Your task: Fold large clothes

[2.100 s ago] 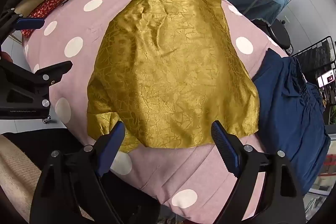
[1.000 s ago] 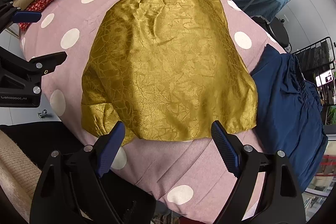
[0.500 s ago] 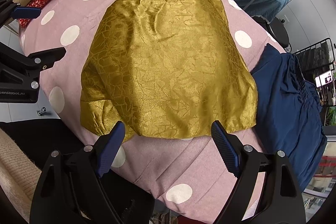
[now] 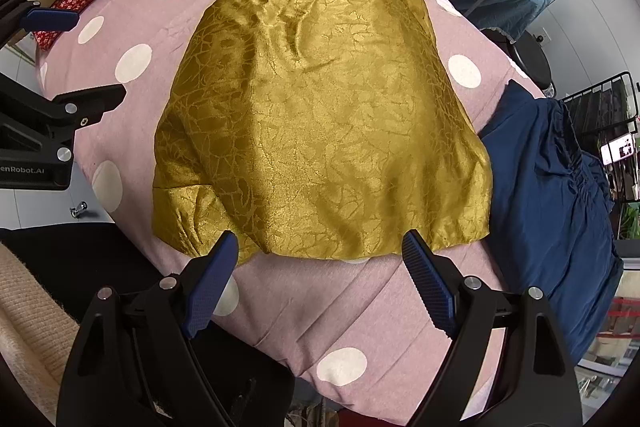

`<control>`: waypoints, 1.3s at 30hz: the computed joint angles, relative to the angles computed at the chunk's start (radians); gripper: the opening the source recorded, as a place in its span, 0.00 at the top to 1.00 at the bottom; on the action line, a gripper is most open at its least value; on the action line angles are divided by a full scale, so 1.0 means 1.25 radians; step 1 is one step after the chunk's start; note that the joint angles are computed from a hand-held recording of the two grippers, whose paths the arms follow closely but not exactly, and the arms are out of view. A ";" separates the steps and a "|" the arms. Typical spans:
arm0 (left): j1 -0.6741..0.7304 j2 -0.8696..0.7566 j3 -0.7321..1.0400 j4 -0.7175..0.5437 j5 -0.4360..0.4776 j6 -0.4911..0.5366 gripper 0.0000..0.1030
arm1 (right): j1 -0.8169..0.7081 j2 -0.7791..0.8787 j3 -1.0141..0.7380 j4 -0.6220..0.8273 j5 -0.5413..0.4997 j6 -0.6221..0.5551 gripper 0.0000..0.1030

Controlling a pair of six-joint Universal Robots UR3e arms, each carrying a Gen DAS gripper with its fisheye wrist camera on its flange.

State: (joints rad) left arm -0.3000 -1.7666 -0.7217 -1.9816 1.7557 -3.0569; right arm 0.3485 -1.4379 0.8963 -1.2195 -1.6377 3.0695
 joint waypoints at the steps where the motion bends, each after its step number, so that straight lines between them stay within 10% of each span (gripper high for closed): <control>1: 0.000 0.000 0.000 0.000 0.000 -0.001 0.06 | 0.000 0.000 -0.001 0.001 0.000 0.000 0.19; 39: 0.006 0.007 -0.020 0.003 -0.009 0.003 0.06 | 0.006 -0.012 0.036 -0.011 -0.004 -0.003 0.19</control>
